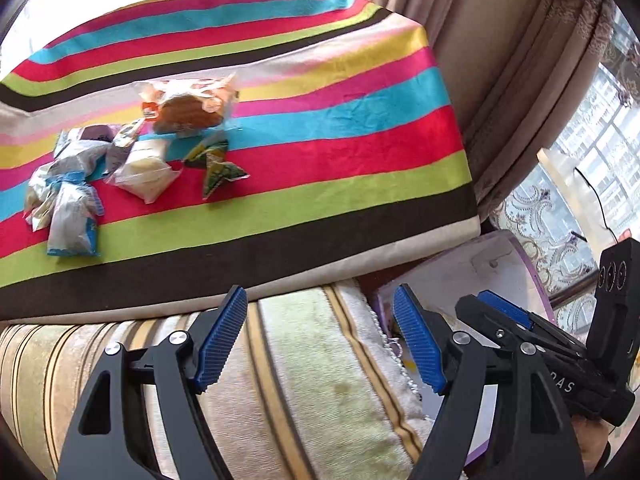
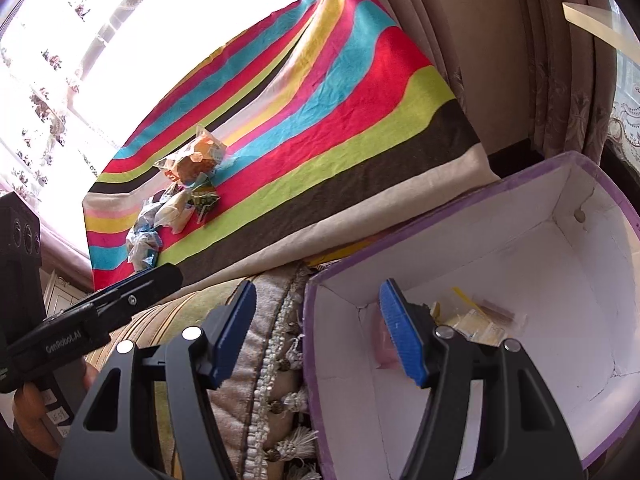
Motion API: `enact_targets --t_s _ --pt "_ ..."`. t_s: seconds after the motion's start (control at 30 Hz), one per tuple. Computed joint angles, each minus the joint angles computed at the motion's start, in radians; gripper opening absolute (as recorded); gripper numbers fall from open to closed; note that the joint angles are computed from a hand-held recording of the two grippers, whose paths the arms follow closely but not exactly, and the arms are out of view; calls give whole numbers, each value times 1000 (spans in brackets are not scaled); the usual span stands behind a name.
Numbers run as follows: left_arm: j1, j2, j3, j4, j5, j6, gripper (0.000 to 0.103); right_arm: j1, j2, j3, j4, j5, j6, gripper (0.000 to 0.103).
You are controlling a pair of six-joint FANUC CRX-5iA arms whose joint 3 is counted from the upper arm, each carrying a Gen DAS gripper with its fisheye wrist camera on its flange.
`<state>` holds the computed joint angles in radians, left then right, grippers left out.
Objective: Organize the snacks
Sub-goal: 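Grasp the clear bag of dark snacks with the left tool while the right tool grasps another green chip bag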
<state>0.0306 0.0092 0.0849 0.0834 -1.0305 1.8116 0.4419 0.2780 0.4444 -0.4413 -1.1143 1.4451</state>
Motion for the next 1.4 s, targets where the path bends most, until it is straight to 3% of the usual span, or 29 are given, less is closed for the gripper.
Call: enact_targets --t_s 0.33,0.7,1.2,1.4 --pt "189 -193 -175 -35 40 77 73 79 48 88 29 -46 -16 65" --pt "406 -286 -312 92 90 -34 72 203 169 266 116 -103 -63 69" --pt "481 -186 -300 222 147 -214 72 314 399 539 329 -166 -138 70" --pt "458 -95 -218 183 107 -227 72 331 515 704 390 -224 -133 70"
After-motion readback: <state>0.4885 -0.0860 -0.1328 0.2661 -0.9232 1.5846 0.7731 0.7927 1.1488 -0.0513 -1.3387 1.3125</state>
